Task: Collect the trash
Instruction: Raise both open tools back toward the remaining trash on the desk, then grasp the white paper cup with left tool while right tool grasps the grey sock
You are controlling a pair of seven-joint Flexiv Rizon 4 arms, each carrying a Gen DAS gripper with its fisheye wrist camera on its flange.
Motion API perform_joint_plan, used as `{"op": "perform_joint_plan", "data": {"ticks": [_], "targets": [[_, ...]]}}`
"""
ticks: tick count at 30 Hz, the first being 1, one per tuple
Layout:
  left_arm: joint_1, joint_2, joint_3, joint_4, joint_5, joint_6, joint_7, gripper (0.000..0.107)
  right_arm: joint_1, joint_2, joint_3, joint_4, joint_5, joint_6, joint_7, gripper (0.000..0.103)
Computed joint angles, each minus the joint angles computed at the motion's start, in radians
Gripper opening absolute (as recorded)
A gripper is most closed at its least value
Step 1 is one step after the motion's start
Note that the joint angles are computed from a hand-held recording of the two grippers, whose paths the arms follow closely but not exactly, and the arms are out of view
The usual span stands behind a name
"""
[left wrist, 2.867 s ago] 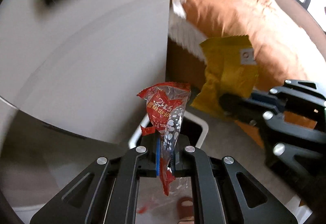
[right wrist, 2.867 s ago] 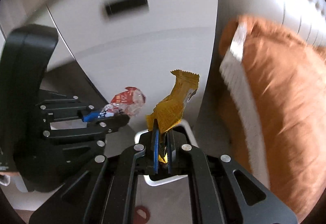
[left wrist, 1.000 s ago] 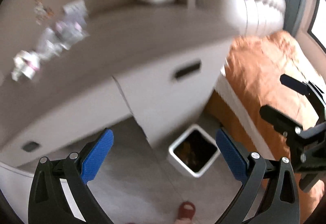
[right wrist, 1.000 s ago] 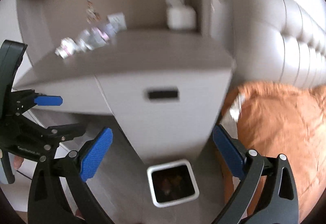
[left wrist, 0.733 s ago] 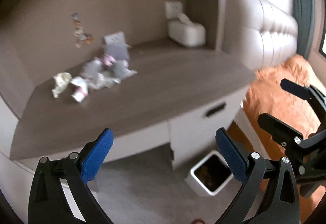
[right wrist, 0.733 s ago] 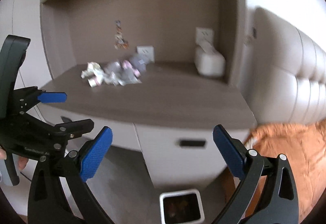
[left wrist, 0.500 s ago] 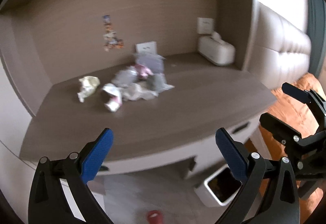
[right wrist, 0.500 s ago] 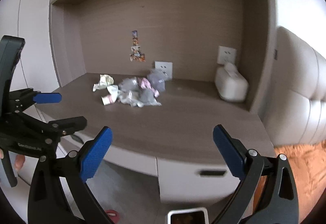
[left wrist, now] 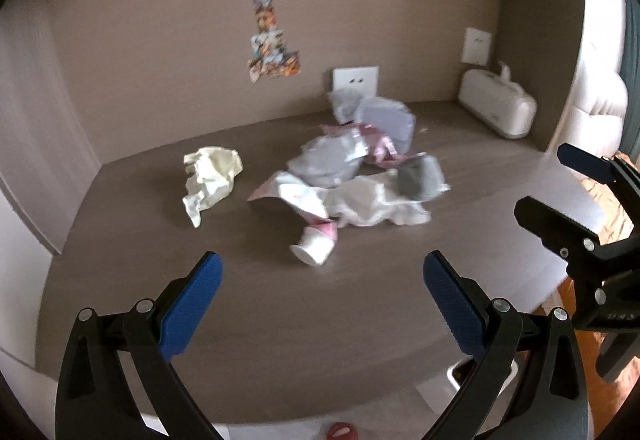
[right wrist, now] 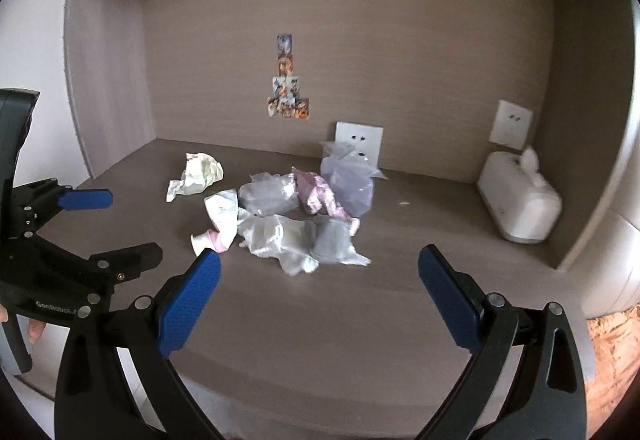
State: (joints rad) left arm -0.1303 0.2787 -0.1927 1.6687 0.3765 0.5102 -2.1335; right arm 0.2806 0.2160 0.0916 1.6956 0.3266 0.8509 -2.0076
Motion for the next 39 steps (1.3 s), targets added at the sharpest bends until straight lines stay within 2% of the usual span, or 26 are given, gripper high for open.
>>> {"op": "perform_joint_plan", "data": {"ticks": [5, 16, 21, 24, 26, 31, 34, 35, 39], "targets": [[0.007, -0.016, 0.065, 0.064, -0.062, 0.069, 0.065, 0.098, 0.009, -0.071, 0.035, -0.011, -0.057, 0.044, 0.059, 0.098], [0.025, -0.075, 0.116, 0.137, -0.172, 0.177, 0.158, 0.098, -0.002, -0.184, 0.067, -0.021, -0.194, 0.107, 0.188, 0.098], [0.027, -0.105, 0.123, 0.134, -0.201, 0.202, 0.204, 0.098, -0.006, -0.210, 0.071, -0.035, -0.218, 0.090, 0.210, 0.097], [0.027, -0.118, 0.127, 0.129, -0.212, 0.203, 0.219, 0.095, -0.005, -0.224, 0.074, -0.049, -0.210, 0.070, 0.205, 0.091], [0.027, -0.128, 0.133, 0.127, -0.230, 0.202, 0.230, 0.088, -0.006, -0.233, 0.075, -0.054, -0.214, 0.064, 0.217, 0.085], [0.027, -0.149, 0.131, 0.109, -0.219, 0.185, 0.248, 0.087, -0.015, -0.252, 0.073, -0.093, -0.171, -0.005, 0.218, 0.074], [0.025, -0.161, 0.131, 0.094, -0.213, 0.177, 0.260, 0.084, -0.022, -0.264, 0.072, -0.119, -0.145, -0.052, 0.217, 0.070], [0.024, -0.164, 0.131, 0.090, -0.209, 0.175, 0.261, 0.081, -0.024, -0.267, 0.072, -0.126, -0.140, -0.065, 0.217, 0.068], [0.018, -0.169, 0.134, 0.084, -0.207, 0.190, 0.275, 0.054, -0.028, -0.272, 0.074, -0.132, -0.146, -0.078, 0.229, 0.051]]}}
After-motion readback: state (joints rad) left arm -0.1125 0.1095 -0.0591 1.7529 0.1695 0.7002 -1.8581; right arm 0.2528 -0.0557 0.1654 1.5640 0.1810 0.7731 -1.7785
